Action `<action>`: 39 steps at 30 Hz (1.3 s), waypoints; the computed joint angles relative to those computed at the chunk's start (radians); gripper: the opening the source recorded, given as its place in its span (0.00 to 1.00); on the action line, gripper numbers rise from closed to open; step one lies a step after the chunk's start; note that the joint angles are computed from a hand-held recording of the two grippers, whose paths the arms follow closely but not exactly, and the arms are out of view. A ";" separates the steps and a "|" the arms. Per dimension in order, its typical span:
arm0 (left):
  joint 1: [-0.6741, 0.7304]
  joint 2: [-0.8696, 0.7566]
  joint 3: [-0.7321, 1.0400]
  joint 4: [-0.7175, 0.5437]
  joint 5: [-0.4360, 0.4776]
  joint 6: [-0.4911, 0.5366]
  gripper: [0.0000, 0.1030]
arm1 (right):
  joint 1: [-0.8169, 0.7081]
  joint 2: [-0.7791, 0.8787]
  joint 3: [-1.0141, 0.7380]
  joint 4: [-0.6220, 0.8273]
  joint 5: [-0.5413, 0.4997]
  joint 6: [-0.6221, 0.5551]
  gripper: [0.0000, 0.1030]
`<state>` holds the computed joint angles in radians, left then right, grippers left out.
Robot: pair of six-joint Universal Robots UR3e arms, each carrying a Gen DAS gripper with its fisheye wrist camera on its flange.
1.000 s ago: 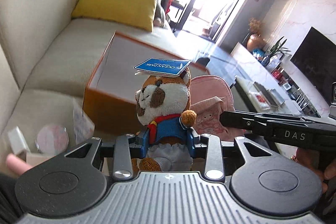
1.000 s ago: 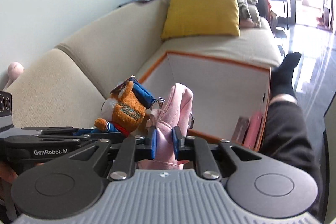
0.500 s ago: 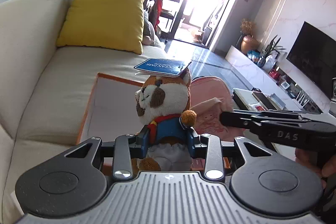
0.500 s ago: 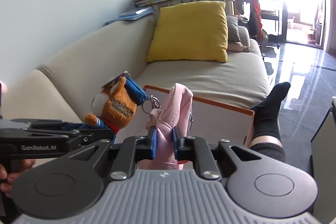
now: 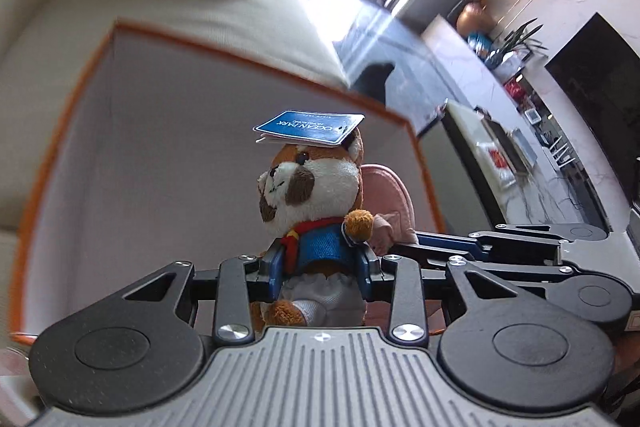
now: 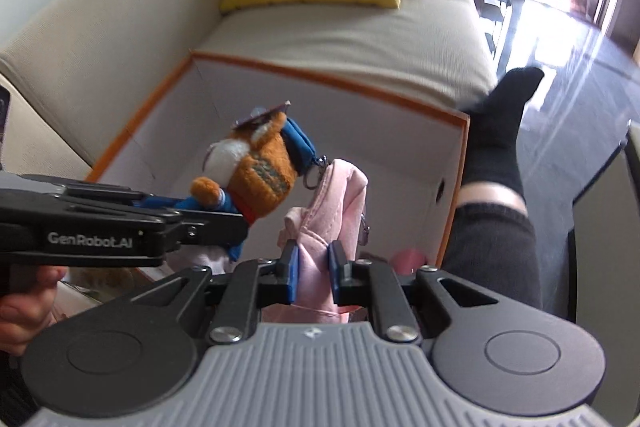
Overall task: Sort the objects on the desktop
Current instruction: 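Carry the fox plush and pink backpack with both grippers into the orange box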
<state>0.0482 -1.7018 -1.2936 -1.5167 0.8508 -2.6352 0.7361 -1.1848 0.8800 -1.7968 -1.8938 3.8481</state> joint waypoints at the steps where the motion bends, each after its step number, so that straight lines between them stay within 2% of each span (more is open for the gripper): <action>1: -0.008 -0.033 0.028 -0.022 0.003 -0.002 0.39 | -0.012 -0.010 0.021 -0.007 0.024 0.002 0.16; 5: -0.037 -0.141 0.127 -0.080 0.039 -0.029 0.39 | -0.069 -0.063 0.120 -0.054 0.130 0.030 0.16; 11: -0.075 -0.257 0.267 -0.172 0.085 -0.043 0.39 | -0.098 -0.091 0.190 -0.088 0.182 0.068 0.18; 17: -0.086 -0.344 0.365 -0.256 0.093 -0.067 0.39 | -0.126 -0.111 0.257 -0.153 0.238 0.083 0.22; 24: -0.118 -0.392 0.440 -0.305 0.125 -0.062 0.39 | -0.147 -0.119 0.304 -0.187 0.279 0.109 0.21; 30: -0.127 -0.473 0.583 -0.421 0.141 -0.061 0.42 | -0.141 -0.118 0.308 -0.193 0.274 0.109 0.22; 36: -0.148 -0.426 0.520 -0.346 0.173 -0.096 0.49 | -0.118 -0.103 0.264 -0.158 0.232 0.107 0.26; 39: -0.169 -0.382 0.469 -0.277 0.216 -0.101 0.50 | -0.117 -0.112 0.271 -0.160 0.230 0.106 0.26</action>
